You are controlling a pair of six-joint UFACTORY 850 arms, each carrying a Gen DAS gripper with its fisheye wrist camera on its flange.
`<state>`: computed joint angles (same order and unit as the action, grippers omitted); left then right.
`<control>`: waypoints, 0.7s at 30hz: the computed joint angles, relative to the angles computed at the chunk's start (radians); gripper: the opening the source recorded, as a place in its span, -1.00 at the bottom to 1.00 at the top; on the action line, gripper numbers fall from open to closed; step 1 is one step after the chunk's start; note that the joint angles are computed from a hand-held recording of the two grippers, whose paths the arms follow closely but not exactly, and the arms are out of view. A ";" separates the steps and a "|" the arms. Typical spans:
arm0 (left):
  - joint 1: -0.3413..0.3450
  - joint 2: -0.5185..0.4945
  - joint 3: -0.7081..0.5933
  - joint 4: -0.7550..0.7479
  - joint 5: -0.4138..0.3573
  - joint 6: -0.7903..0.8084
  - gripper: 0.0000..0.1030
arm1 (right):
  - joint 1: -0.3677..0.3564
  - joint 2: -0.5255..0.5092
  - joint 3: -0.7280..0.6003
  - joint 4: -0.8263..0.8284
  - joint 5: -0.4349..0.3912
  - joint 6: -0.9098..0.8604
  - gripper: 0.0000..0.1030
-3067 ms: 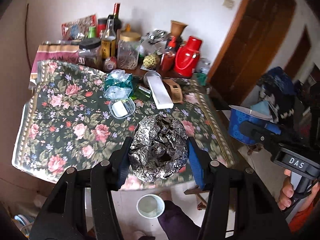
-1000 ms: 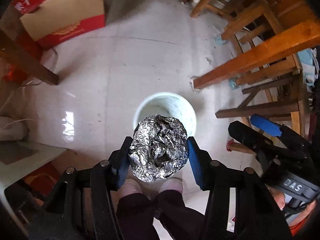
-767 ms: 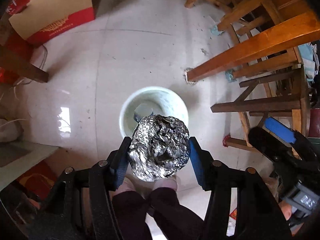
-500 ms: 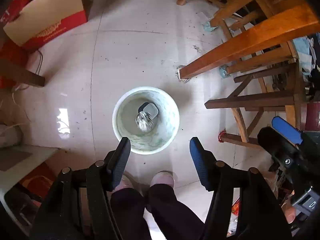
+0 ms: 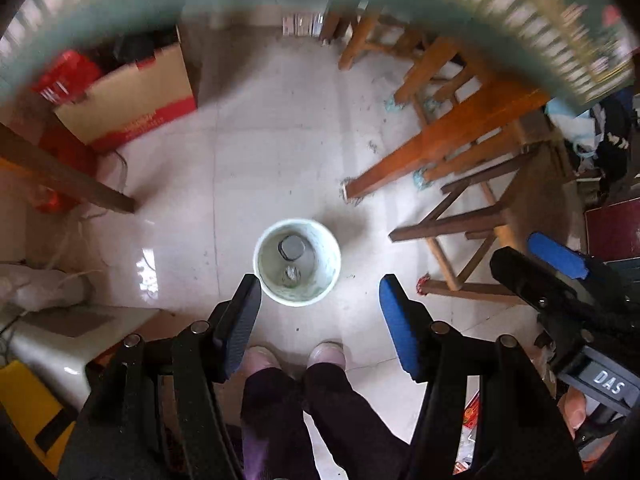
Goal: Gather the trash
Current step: 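Move both open tools back toward the cluttered table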
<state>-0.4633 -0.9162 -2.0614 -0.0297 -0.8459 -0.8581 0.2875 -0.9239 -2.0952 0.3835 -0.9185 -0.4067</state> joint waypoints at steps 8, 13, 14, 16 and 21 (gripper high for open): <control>-0.008 0.121 -0.079 0.140 -0.105 -0.076 0.17 | 0.005 0.073 -0.108 -0.002 -0.085 0.049 0.43; -0.020 0.174 -0.139 0.236 -0.151 -0.120 0.17 | 0.011 0.092 -0.204 -0.001 -0.118 0.083 0.43; -0.022 0.183 -0.156 0.250 -0.159 -0.123 0.17 | 0.013 0.097 -0.218 -0.001 -0.119 0.092 0.43; -0.023 0.204 -0.182 0.276 -0.168 -0.121 0.17 | 0.017 0.121 -0.225 0.000 -0.110 0.110 0.43; -0.022 0.224 -0.253 0.308 -0.193 -0.083 0.17 | 0.026 0.145 -0.284 -0.017 -0.116 0.157 0.44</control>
<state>-0.4856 -0.6921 -2.3145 0.2781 -1.0384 -0.9413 0.3139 -0.7785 -2.3794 0.3670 -1.0345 -0.2500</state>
